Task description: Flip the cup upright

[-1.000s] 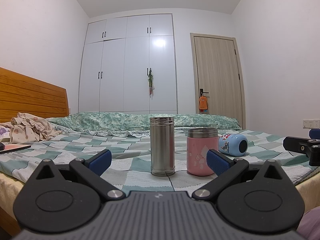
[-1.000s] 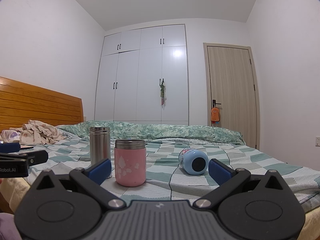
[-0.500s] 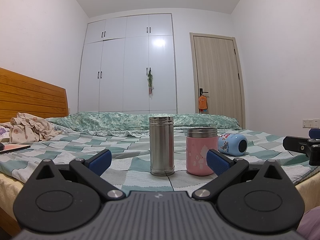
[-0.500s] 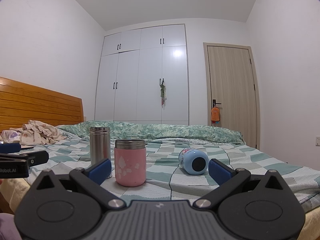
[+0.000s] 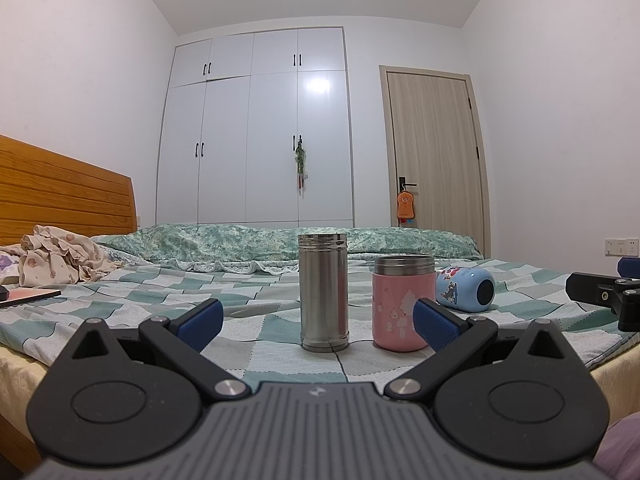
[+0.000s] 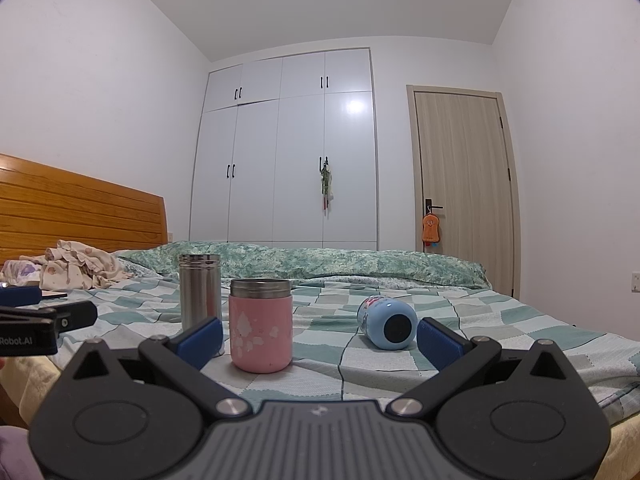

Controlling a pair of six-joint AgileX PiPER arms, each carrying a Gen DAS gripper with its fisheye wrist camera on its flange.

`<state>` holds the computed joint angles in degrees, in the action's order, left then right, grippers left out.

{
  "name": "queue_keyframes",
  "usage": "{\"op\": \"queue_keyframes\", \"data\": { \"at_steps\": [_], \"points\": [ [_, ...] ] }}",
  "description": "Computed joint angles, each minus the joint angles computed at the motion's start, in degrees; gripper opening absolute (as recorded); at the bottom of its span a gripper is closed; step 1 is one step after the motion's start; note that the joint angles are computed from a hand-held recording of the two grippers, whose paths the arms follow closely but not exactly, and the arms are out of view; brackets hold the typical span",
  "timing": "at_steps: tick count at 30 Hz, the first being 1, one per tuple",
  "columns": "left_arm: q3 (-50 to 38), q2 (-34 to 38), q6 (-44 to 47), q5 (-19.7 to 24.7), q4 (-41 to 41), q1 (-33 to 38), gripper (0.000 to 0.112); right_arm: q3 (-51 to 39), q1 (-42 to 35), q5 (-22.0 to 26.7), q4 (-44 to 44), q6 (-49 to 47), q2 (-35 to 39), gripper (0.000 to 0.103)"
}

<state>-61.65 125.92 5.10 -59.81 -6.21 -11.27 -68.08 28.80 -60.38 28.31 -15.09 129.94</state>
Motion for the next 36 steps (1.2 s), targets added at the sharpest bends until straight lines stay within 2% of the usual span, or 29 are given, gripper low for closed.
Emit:
{"op": "queue_keyframes", "data": {
  "at_steps": [24,27,30,36],
  "points": [
    [0.0,0.0,0.0,-0.1,0.1,0.0,0.103,0.1,0.0,-0.2,0.0,0.1,0.0,0.103],
    [-0.1,-0.2,0.2,0.5,0.7,0.1,0.103,0.2,-0.5,1.2,-1.2,0.7,-0.6,0.103],
    [-1.6,-0.4,0.6,2.6,2.6,-0.7,0.103,0.7,-2.3,3.0,-3.9,2.5,-2.1,0.103],
    [-13.2,1.0,-1.8,13.0,9.1,-1.7,0.103,-4.7,-7.2,10.8,-5.9,-0.1,-3.0,0.103]
  ]
}}
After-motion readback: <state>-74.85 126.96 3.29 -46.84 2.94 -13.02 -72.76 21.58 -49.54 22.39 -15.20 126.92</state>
